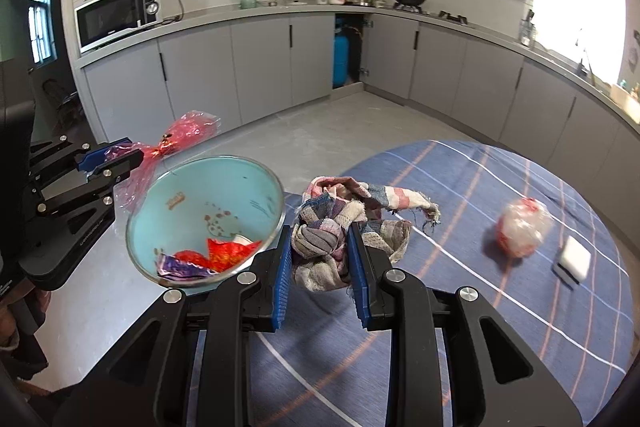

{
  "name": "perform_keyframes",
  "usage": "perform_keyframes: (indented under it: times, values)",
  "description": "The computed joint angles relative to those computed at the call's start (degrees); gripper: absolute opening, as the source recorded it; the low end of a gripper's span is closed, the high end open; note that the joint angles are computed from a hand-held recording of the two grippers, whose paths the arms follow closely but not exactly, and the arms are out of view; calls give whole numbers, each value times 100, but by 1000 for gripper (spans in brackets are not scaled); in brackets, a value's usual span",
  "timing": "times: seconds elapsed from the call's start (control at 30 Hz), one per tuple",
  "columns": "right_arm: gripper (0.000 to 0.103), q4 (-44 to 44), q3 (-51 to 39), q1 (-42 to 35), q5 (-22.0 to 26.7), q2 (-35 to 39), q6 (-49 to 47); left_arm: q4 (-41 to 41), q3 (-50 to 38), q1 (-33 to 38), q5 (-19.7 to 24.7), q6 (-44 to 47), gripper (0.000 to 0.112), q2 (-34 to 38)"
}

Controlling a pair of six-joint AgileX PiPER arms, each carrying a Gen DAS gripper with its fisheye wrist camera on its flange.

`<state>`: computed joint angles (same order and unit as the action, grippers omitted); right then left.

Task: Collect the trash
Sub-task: 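Carry the plaid cloth and pink bag with both grippers over the teal bin, then open both grippers to drop the cloth and pink bag into the bin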

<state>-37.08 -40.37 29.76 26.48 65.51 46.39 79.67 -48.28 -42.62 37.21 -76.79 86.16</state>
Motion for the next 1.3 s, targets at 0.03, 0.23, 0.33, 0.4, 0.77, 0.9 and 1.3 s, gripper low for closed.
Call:
perform_keyframes:
  times: [0.03,0.23,0.33,0.4,0.77,0.9,1.3]
  values:
    - [27,-23,-67,56,-20,96,16,11,16,59,-17,0,15,-16]
    - [27,-152,-328,209,-121,423,98,-104,-11,340,-85,200,15,-73]
    - [27,-147,-477,260,-188,601,65,-137,-27,477,-136,262,15,-58]
    - [27,-122,-582,292,-246,734,6,-133,-42,576,-184,271,15,-37]
    - [27,-110,-774,362,-593,1177,-114,-348,-156,993,-514,470,15,15]
    - [27,-55,-850,352,-675,1343,-193,-369,-158,1139,-635,517,15,23]
    - [29,61,-1063,384,-839,1728,-360,-621,-197,1351,-968,792,16,92]
